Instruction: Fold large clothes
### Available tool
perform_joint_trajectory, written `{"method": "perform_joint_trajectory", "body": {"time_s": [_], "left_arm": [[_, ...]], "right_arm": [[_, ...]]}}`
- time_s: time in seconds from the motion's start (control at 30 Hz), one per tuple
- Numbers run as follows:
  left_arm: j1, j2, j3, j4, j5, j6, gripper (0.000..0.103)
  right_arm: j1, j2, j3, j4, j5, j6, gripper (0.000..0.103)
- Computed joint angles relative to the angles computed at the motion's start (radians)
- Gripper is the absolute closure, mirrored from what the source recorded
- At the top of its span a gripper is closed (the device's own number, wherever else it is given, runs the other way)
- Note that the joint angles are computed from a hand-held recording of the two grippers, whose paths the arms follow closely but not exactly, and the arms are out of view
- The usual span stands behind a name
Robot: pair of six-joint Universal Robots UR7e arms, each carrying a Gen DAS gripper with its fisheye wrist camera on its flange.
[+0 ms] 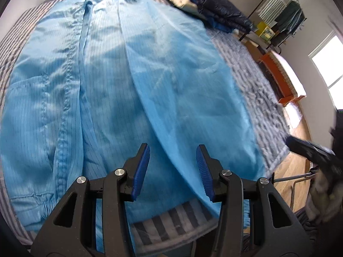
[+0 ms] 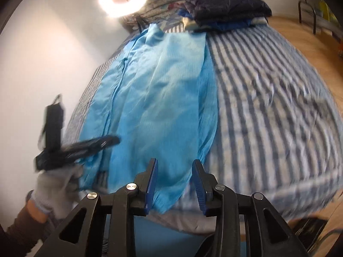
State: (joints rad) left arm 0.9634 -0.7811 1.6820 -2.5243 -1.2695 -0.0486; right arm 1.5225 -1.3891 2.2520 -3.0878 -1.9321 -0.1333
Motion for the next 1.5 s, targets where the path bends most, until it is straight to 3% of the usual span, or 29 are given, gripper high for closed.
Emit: {"method": "perform_joint_trajectory", "body": {"time_s": [0.2, 0.37, 0.43, 0.53, 0.63, 0.67, 0.7, 0.8, 0.93, 1.03, 1.13, 1.23, 1.3, 1.37, 1.5], "left_arm": [[-0.017, -0.015, 0.03, -0.022, -0.054, -0.008, 0.057], [-0.043, 0.011, 0.029, -0.007, -0.104, 0.002, 0.057], [-0.051, 0.023, 0.023, 0.001, -0.131, 0.009, 0.057], [-0.055, 0.052, 0.003, 0.016, -0.162, 0.003, 0.057], [-0.058, 0.084, -0.019, 0.036, -0.176, 0.003, 0.057], [-0.059, 0.093, -0.023, 0.039, -0.174, 0.007, 0.057], [-0.064, 0.098, -0.021, 0.041, -0.172, 0.01, 0.057], [-0.063, 0.12, -0.036, 0.057, -0.182, 0.012, 0.057], [-0.065, 0.135, -0.034, 0.066, -0.217, 0.017, 0.057], [-0.071, 0.145, -0.038, 0.065, -0.227, 0.032, 0.057], [-0.067, 0.156, -0.059, 0.077, -0.246, 0.034, 0.057], [-0.062, 0.165, -0.074, 0.073, -0.284, 0.018, 0.057], [-0.061, 0.157, -0.069, 0.075, -0.303, 0.014, 0.057], [-0.059, 0.149, -0.063, 0.087, -0.327, 0.014, 0.057], [-0.081, 0.139, -0.043, 0.105, -0.341, 0.042, 0.057]], "right_arm": [[-0.103, 0.071, -0.162, 0.129, 0.139, -0.025, 0.068], [-0.179, 0.139, -0.268, 0.18, 0.232, 0.024, 0.067], [-0.188, 0.166, -0.304, 0.196, 0.251, 0.026, 0.066], [-0.193, 0.214, -0.368, 0.208, 0.257, 0.018, 0.055], [-0.191, 0.259, -0.422, 0.206, 0.247, 0.014, 0.056], [-0.191, 0.268, -0.437, 0.213, 0.25, 0.014, 0.06], [-0.193, 0.277, -0.447, 0.216, 0.256, 0.01, 0.075], [-0.182, 0.29, -0.468, 0.223, 0.219, -0.001, 0.1], [-0.162, 0.291, -0.471, 0.216, 0.12, -0.029, 0.103], [-0.184, 0.271, -0.455, 0.212, 0.163, -0.025, 0.103], [-0.181, 0.261, -0.441, 0.172, 0.136, -0.028, 0.103], [-0.198, 0.24, -0.427, 0.146, 0.17, 0.001, 0.096], [-0.221, 0.224, -0.423, 0.17, 0.228, 0.032, 0.063], [-0.244, 0.219, -0.419, 0.198, 0.301, 0.044, 0.063], [-0.224, 0.242, -0.433, 0.226, 0.263, 0.001, 0.067]]}}
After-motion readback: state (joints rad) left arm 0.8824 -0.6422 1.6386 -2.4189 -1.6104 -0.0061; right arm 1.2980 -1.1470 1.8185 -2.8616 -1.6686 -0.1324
